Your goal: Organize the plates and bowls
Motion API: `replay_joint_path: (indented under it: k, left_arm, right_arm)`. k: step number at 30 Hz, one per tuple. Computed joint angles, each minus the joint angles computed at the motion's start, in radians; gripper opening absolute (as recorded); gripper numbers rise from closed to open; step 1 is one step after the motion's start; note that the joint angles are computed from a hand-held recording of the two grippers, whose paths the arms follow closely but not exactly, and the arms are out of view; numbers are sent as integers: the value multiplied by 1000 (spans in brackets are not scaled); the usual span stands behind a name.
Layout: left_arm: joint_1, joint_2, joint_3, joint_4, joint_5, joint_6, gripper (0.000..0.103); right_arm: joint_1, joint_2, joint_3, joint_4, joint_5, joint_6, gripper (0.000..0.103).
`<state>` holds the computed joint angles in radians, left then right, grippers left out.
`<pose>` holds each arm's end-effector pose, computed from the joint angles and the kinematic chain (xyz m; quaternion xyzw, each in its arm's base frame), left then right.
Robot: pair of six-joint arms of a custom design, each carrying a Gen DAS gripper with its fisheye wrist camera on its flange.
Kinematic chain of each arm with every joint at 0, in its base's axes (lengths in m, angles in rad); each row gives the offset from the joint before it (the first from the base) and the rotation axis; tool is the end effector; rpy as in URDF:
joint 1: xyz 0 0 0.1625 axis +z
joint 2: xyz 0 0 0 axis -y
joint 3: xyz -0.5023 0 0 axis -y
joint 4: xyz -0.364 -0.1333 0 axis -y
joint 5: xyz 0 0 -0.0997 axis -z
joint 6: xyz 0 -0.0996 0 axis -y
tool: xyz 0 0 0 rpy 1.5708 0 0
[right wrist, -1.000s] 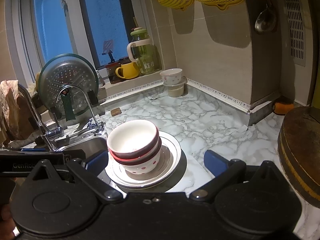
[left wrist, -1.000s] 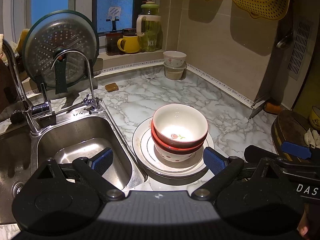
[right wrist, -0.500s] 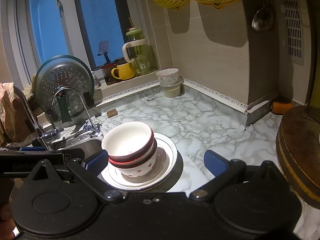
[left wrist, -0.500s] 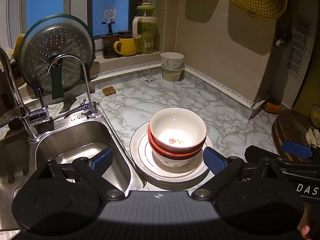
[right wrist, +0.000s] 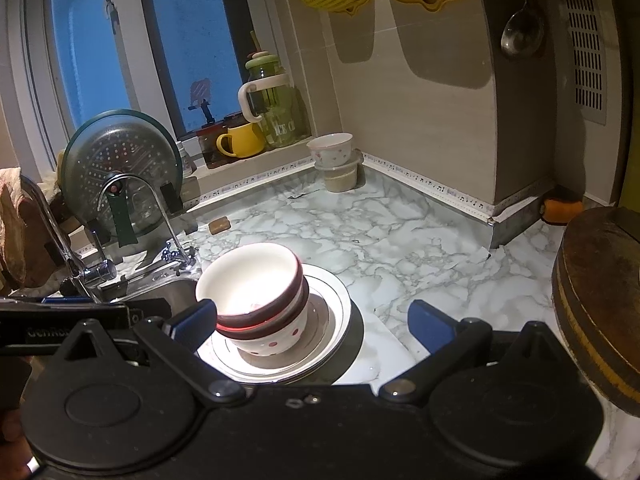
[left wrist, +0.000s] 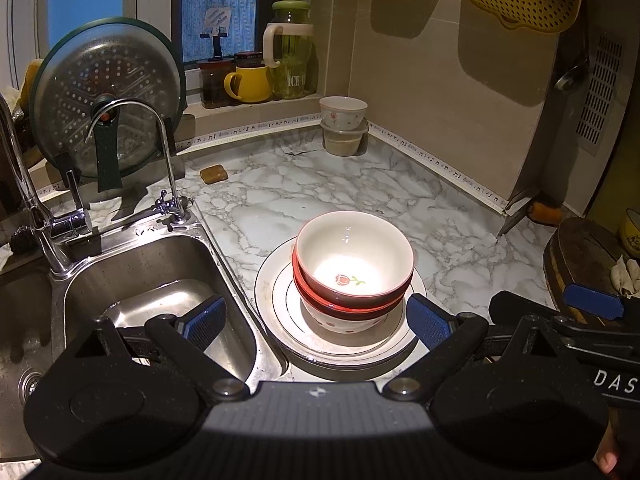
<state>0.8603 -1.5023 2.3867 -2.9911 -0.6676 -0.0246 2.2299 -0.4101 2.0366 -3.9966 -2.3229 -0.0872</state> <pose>-0.0890 -0.4277 0.3799 0.1829 0.8560 -0.3735 0.3071 0.3958 -0.4043 0.0201 0.1793 -0.8500 0.4426 0.2225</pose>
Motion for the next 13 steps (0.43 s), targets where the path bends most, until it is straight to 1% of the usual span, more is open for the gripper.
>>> replay_joint_path:
  k: [13]
  left_arm:
    - [22,3,-15,9,-12,8,97]
  right_arm:
    - [0,5,-8,9,-2,4,102]
